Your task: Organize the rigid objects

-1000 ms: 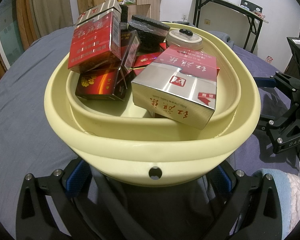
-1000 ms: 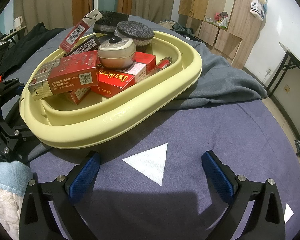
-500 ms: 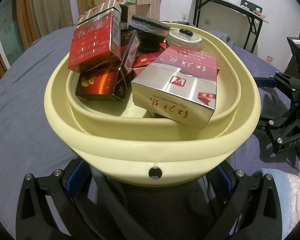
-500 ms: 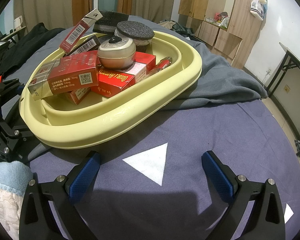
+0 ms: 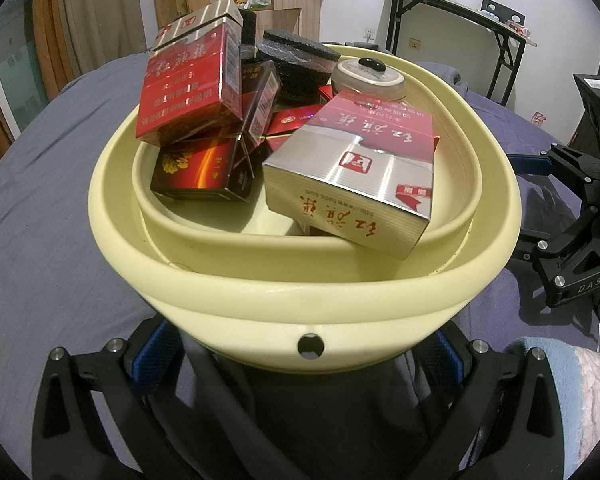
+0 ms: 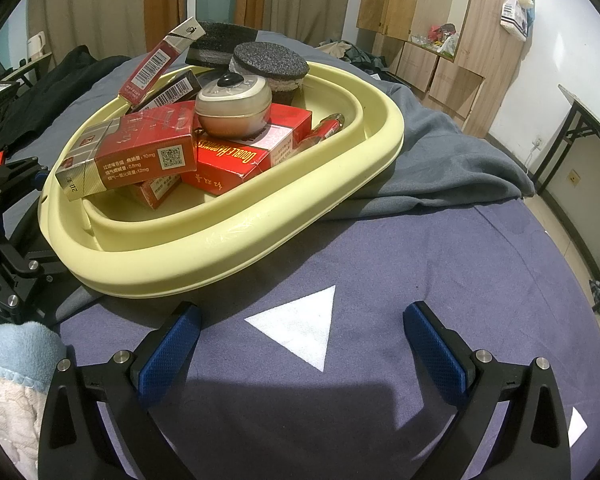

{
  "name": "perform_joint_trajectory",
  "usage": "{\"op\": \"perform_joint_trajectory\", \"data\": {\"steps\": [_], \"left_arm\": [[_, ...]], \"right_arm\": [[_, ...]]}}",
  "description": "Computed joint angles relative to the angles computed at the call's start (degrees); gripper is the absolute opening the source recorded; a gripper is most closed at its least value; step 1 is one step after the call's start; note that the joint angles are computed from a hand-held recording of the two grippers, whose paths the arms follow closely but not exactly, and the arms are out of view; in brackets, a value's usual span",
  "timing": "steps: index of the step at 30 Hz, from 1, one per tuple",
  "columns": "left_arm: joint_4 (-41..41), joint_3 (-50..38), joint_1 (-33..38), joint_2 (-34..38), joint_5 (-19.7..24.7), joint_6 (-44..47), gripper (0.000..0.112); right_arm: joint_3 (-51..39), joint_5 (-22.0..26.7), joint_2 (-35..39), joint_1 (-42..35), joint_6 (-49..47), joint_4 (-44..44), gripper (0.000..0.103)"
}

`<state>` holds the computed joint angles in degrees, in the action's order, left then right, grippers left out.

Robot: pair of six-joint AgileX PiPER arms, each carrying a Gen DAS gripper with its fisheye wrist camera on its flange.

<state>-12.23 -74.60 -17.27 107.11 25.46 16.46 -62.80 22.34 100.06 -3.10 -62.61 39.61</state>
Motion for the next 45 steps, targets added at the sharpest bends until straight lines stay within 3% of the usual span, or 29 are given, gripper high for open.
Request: {"op": "perform_joint_trajectory", "data": {"steps": [45], "left_arm": [[0.17,-0.16,-0.14,0.25,-0.11,-0.3,0.103]], "right_arm": [[0.14,0.03,-0.09,0.1,-0.2,0.29,0.103]]}}
